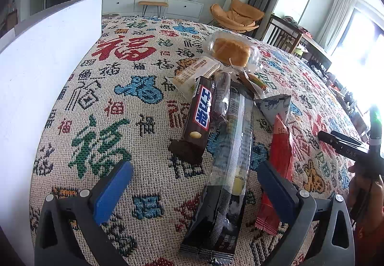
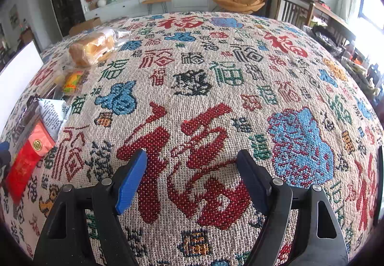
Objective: Organize snacks
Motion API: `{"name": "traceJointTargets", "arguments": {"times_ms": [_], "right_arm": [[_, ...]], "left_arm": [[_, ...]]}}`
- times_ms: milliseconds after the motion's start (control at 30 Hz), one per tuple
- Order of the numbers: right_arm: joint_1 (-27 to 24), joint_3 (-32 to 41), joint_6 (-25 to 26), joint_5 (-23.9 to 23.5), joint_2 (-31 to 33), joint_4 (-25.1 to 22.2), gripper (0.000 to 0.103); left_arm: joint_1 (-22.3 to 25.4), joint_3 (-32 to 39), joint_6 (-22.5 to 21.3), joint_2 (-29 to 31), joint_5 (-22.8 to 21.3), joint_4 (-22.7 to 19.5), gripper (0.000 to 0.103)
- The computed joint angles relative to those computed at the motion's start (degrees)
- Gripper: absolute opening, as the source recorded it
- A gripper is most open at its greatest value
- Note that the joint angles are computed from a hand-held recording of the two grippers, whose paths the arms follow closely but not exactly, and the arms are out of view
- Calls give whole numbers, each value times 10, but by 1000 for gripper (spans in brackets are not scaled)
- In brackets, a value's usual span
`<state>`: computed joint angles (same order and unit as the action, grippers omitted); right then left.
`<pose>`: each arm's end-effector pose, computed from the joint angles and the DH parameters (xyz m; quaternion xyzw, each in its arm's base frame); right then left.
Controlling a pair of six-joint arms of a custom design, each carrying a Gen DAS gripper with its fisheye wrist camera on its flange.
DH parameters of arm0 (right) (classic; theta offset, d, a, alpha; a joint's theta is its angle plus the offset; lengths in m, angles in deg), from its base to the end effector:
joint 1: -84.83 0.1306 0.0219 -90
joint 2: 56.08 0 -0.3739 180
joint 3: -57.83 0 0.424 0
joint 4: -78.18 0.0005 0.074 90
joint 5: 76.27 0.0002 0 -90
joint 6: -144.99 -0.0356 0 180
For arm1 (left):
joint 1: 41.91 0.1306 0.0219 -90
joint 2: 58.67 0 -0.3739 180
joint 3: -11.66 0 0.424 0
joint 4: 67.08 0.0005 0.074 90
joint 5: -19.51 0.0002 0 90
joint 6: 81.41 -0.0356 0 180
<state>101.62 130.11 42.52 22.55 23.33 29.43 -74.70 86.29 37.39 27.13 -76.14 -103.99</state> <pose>0.4182 0.1199 0.3550 -0.0134 0.9533 0.0028 0.3016 0.4080 -0.2593 0.3398 0.0148 0.9327 -0.1434 0.3305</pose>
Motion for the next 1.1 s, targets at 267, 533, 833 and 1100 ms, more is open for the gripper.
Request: {"name": "traceJointTargets", "arguments": {"times_ms": [267,533,833,1100], "right_arm": [[0,0,0,0,0,0,81],[-1,0,0,-1,0,0,81],[0,0,-1,-1,0,1,81],[0,0,0,-2,0,1,81]], "left_arm": [[-5,8,-5,7,-13,-12,103],[-10,36,-33,29,-32,-51,103],[-14,62,-66,54,-63,-79,103],[-11,52,-61,46,-53,-68,103]]}}
